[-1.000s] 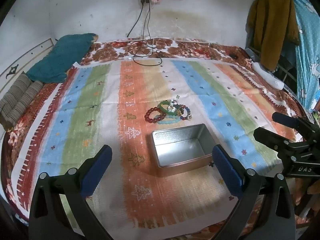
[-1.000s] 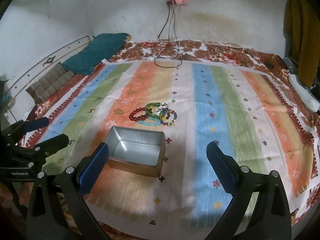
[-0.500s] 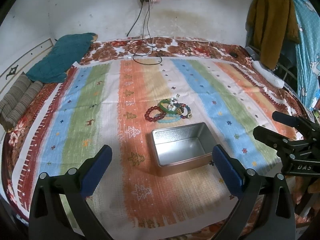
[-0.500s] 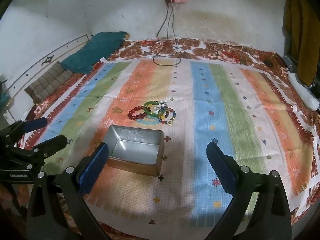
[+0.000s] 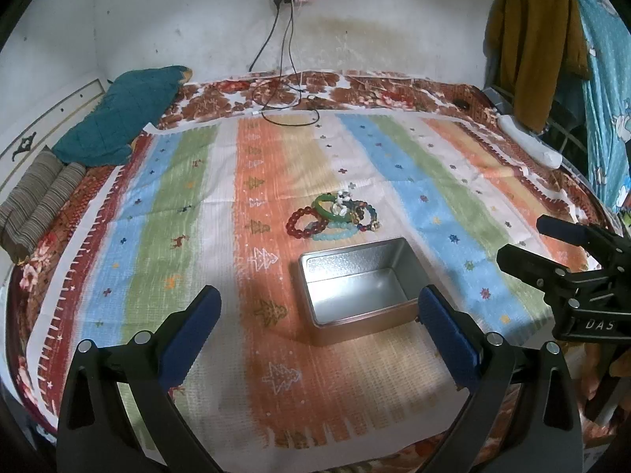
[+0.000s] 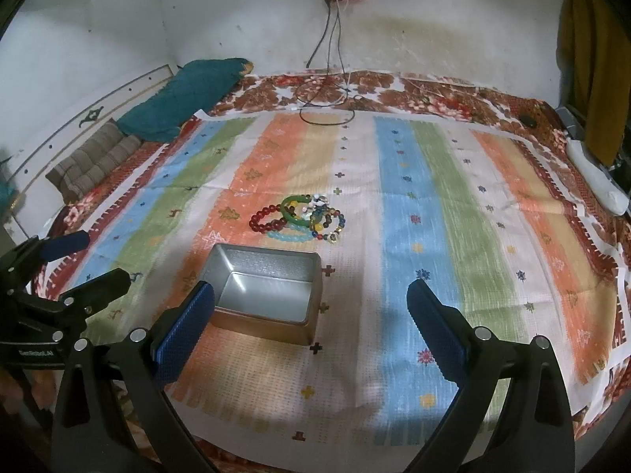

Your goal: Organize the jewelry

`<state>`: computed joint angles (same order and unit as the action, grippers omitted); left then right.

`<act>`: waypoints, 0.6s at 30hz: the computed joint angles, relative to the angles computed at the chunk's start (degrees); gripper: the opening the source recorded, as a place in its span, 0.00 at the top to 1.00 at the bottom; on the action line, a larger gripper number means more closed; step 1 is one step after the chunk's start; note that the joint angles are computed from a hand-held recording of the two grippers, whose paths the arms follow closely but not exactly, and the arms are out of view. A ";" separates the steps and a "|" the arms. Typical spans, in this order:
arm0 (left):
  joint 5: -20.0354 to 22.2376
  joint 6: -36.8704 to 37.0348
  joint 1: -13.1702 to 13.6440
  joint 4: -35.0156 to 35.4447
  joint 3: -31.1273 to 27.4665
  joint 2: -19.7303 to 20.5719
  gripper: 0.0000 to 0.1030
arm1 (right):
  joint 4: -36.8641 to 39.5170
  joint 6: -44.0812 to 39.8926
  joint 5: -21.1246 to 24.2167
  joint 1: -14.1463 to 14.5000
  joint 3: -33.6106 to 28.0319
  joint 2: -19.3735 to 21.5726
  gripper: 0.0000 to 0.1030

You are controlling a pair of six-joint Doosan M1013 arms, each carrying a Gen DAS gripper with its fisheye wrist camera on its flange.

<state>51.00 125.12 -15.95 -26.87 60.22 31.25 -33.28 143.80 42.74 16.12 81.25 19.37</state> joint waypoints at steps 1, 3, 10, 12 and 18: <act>0.07 -0.11 -0.02 0.09 -0.04 0.03 0.05 | 0.19 -0.15 0.15 -0.04 -0.12 0.07 0.04; 0.20 -0.28 -0.02 0.25 -0.11 0.09 0.05 | 0.64 -0.53 0.47 -0.12 -0.34 0.15 0.04; -0.06 -0.18 -0.03 0.02 0.16 0.00 0.05 | 1.24 -1.02 0.95 -0.25 -0.83 0.38 0.04; -0.01 0.06 -0.03 -0.08 0.23 -0.03 0.05 | 1.56 -1.21 1.03 -0.32 -0.88 0.42 0.04; 0.02 -0.50 -0.13 0.45 0.20 0.08 0.05 | 2.56 -1.88 2.02 -0.49 -1.51 0.86 0.04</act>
